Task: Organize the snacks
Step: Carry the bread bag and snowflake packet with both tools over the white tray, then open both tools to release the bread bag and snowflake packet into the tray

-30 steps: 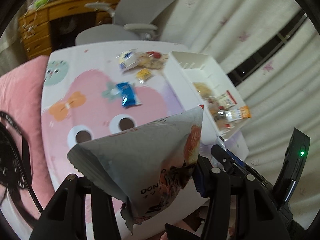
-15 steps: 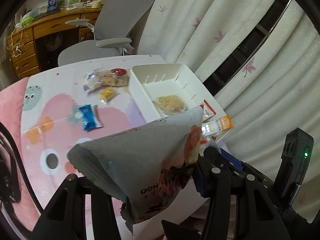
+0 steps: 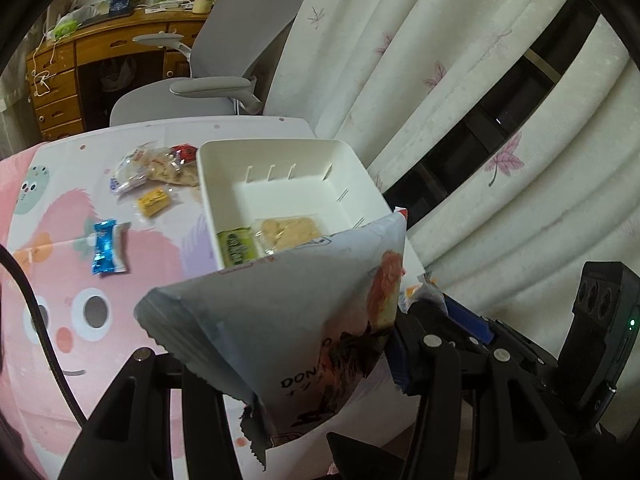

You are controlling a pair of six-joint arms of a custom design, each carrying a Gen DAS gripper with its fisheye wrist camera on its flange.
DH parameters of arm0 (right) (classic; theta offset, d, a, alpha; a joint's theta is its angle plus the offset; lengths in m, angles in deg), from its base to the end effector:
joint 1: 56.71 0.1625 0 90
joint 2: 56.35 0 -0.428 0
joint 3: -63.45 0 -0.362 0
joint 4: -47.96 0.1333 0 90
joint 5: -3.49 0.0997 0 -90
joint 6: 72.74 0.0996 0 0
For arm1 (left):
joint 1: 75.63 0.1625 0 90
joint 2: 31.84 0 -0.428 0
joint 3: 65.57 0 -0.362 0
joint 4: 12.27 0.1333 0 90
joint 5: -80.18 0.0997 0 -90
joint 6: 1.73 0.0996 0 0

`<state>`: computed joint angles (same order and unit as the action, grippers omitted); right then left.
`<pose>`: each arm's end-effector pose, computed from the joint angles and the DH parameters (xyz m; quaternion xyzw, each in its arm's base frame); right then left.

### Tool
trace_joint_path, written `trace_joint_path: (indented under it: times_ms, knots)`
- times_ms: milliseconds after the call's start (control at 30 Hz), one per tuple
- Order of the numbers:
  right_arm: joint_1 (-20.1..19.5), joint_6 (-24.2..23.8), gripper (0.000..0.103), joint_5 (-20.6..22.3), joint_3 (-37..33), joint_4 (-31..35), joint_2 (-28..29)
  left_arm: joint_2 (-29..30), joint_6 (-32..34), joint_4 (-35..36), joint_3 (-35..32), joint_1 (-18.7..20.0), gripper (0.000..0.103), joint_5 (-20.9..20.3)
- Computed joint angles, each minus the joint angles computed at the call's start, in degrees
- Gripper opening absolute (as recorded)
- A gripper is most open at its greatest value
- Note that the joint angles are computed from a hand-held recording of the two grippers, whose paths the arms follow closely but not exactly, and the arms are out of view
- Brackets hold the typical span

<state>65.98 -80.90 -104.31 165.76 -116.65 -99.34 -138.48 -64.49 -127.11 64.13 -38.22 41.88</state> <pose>0.4209 -0.4654 0.0778 0.3224 -0.9248 0.1610 0.1219 -0.1194 -0.3576 0.3722 -0.0865 0.8957 -0.3759 0.2213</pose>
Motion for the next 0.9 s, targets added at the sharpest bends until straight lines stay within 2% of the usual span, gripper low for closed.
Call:
trace_joint_path:
  times_ms: [200,267,300,333,433,633,767,900]
  knots:
    - [-2.72,-5.66,0.035,1.84,-2.69,3.46,-0.60,7.34,2.46,-7.66,-1.44,2.65,0.054,0.16]
    - [-3.59,-6.44,0.036,2.27,-3.46,4.02,-0.62,9.36,2.71,-8.14,-2.45,3.48,0.062,0.16]
    - [-3.95,-6.36,0.036,2.10,-3.93,4.32,-0.49,10.14,2.18,-7.46,-3.04,3.69,0.076,0.30]
    - [-4.22,-6.05,0.038,1.80,-4.41,4.94,-0.31,10.90,1.20,-6.45,-3.65,3.90,0.083,0.58]
    - [-5.87,-3.75,0.045,3.01,-5.84,8.80,-0.16,11.75,-0.03,-5.55,-4.48,4.29,0.084,0.71]
    - [-7.41,-1.97,0.049,4.41,-6.38,10.72,0.09,12.68,-4.29,0.60,-6.34,5.09,0.084,-0.26]
    - [-8.16,-0.92,0.052,5.58,-6.65,12.62,0.54,12.14,-8.18,6.44,-6.89,4.70,0.084,-0.63]
    - [-8.39,0.87,0.053,6.25,-6.78,14.48,1.16,9.66,-14.72,14.31,-6.68,3.37,0.084,-0.69]
